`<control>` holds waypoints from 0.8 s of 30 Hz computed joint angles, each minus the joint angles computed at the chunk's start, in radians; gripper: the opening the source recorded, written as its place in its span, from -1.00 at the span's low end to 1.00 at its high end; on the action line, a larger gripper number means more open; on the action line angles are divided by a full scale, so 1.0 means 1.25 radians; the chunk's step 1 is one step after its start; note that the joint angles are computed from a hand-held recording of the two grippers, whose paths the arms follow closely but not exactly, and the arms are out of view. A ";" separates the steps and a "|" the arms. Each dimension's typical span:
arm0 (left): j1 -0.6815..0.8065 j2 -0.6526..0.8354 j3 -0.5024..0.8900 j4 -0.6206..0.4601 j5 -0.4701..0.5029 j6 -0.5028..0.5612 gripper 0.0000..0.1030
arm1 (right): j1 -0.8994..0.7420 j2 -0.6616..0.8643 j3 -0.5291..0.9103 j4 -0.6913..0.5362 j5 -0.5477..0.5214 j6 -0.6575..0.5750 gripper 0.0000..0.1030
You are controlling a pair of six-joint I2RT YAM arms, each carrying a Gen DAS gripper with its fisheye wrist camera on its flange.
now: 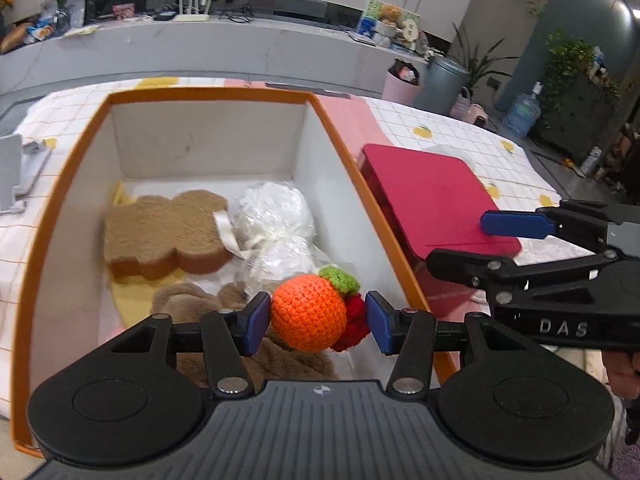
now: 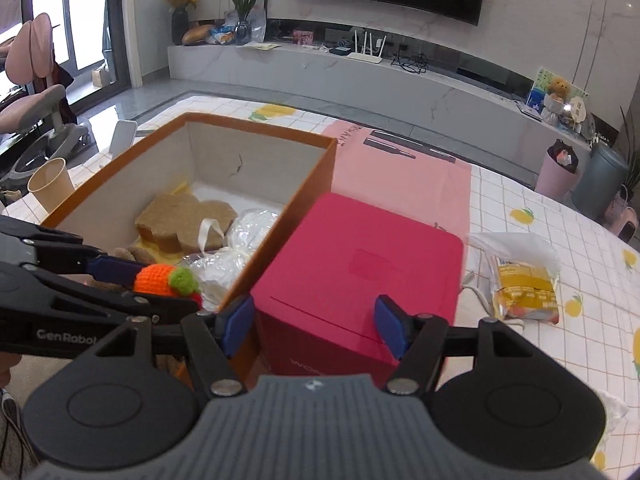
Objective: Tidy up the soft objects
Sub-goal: 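Lower the crocheted fruit into the orange box and open the left tool, then move both tools back toward the cream pad and white tissue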
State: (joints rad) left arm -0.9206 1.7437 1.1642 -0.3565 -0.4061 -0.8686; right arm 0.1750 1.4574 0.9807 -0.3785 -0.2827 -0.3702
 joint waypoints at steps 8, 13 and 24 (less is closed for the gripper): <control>-0.025 -0.042 -0.015 -0.004 -0.031 -0.010 0.65 | -0.023 -0.016 -0.003 -0.003 -0.023 0.015 0.30; -0.062 -0.039 0.015 -0.053 -0.097 -0.017 0.65 | -0.038 -0.046 -0.012 0.001 -0.038 0.023 0.41; -0.142 0.052 0.276 -0.314 -0.272 -0.119 0.81 | -0.121 -0.114 0.007 -0.016 -0.085 0.000 0.56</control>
